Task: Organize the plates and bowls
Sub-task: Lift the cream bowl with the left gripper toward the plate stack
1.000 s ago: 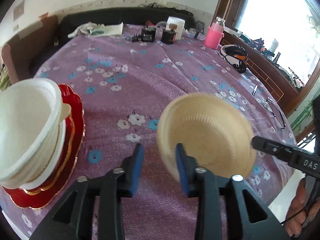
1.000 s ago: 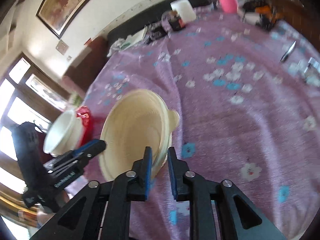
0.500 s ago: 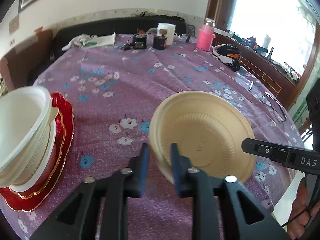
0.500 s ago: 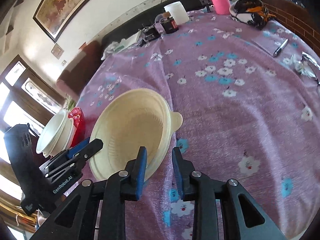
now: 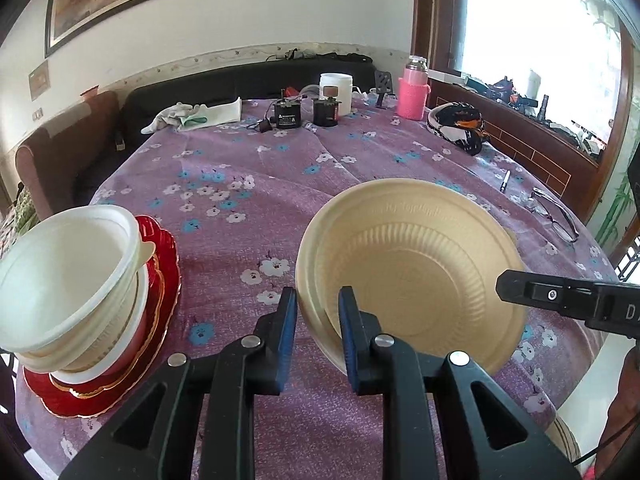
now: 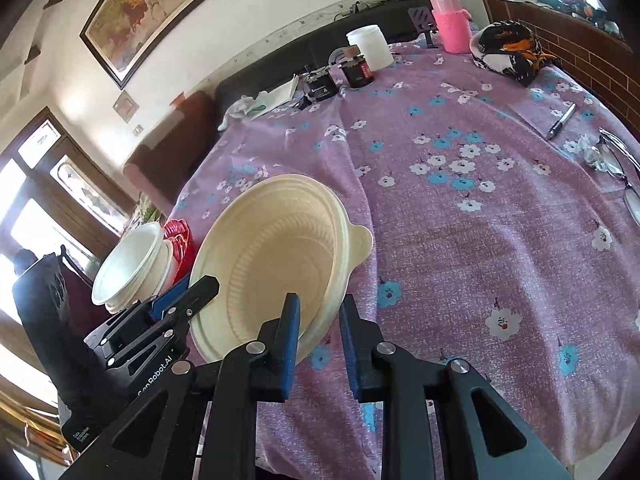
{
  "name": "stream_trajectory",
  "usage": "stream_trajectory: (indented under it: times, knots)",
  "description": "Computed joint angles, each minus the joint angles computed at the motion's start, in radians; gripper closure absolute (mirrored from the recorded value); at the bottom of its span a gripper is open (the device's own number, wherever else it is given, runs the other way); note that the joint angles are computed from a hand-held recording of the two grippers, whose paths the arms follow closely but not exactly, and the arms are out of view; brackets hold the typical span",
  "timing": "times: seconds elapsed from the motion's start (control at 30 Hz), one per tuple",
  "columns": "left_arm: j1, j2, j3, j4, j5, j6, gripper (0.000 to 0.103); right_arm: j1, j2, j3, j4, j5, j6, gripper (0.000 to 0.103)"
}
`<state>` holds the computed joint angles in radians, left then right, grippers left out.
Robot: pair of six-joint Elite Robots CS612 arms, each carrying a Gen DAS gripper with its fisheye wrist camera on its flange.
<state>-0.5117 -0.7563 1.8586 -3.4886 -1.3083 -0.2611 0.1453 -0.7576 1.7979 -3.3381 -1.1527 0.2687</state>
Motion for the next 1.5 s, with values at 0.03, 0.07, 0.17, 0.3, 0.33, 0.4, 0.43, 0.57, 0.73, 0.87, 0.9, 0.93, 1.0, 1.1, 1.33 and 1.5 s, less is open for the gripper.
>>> stream_trajectory:
  times: [0.03, 0.07, 0.17, 0.3, 0.33, 0.4, 0.43, 0.57, 0.73, 0.87, 0.9, 0.93, 1.0, 1.1, 1.33, 1.5]
  knots:
    - [0.0, 0.0, 0.001, -0.003, 0.002, 0.0, 0.084, 0.001, 0.001, -0.002, 0.004, -0.002, -0.001, 0.081]
    - [-0.001, 0.0, 0.003, -0.007, 0.008, 0.002, 0.084, 0.002, 0.002, -0.003, 0.008, -0.003, -0.001, 0.081]
    - [-0.005, 0.0, 0.009, -0.022, 0.027, 0.01, 0.084, 0.005, 0.003, -0.006, 0.019, -0.005, -0.002, 0.081]
    - [-0.007, 0.0, 0.016, -0.039, 0.046, 0.016, 0.084, 0.011, 0.001, -0.008, 0.022, -0.015, -0.008, 0.081]
    - [-0.007, -0.001, 0.018, -0.041, 0.049, 0.016, 0.084, 0.012, 0.0, -0.008, 0.023, -0.016, -0.011, 0.081]
    - [-0.006, -0.001, 0.021, -0.046, 0.054, 0.017, 0.083, 0.015, 0.0, -0.01, 0.025, -0.019, -0.013, 0.081]
    - [-0.006, -0.002, 0.022, -0.048, 0.055, 0.018, 0.083, 0.016, 0.001, -0.011, 0.025, -0.019, -0.013, 0.081]
    - [-0.007, -0.003, 0.027, -0.059, 0.065, 0.021, 0.083, 0.02, 0.002, -0.014, 0.028, -0.019, -0.012, 0.081]
    - [-0.007, -0.004, 0.031, -0.067, 0.071, 0.024, 0.083, 0.024, -0.001, -0.015, 0.029, -0.025, -0.017, 0.081]
    - [-0.011, -0.005, 0.034, -0.073, 0.08, 0.027, 0.083, 0.024, -0.002, -0.015, 0.028, -0.027, -0.018, 0.081]
    - [-0.011, -0.006, 0.035, -0.074, 0.081, 0.027, 0.082, 0.025, -0.003, -0.015, 0.028, -0.028, -0.019, 0.081]
    - [-0.011, -0.006, 0.035, -0.076, 0.083, 0.028, 0.082, 0.026, -0.003, -0.015, 0.029, -0.029, -0.019, 0.081]
    - [-0.011, -0.008, 0.039, -0.08, 0.086, 0.028, 0.082, 0.026, -0.004, -0.015, 0.03, -0.03, -0.02, 0.081]
    - [-0.01, -0.009, 0.04, -0.08, 0.087, 0.026, 0.081, 0.029, -0.006, -0.016, 0.033, -0.031, -0.024, 0.081]
    - [-0.01, -0.009, 0.041, -0.082, 0.092, 0.025, 0.08, 0.033, -0.007, -0.02, 0.041, -0.034, -0.028, 0.081]
    - [-0.008, -0.016, 0.048, -0.092, 0.096, 0.025, 0.079, 0.035, -0.009, -0.021, 0.036, -0.036, -0.03, 0.081]
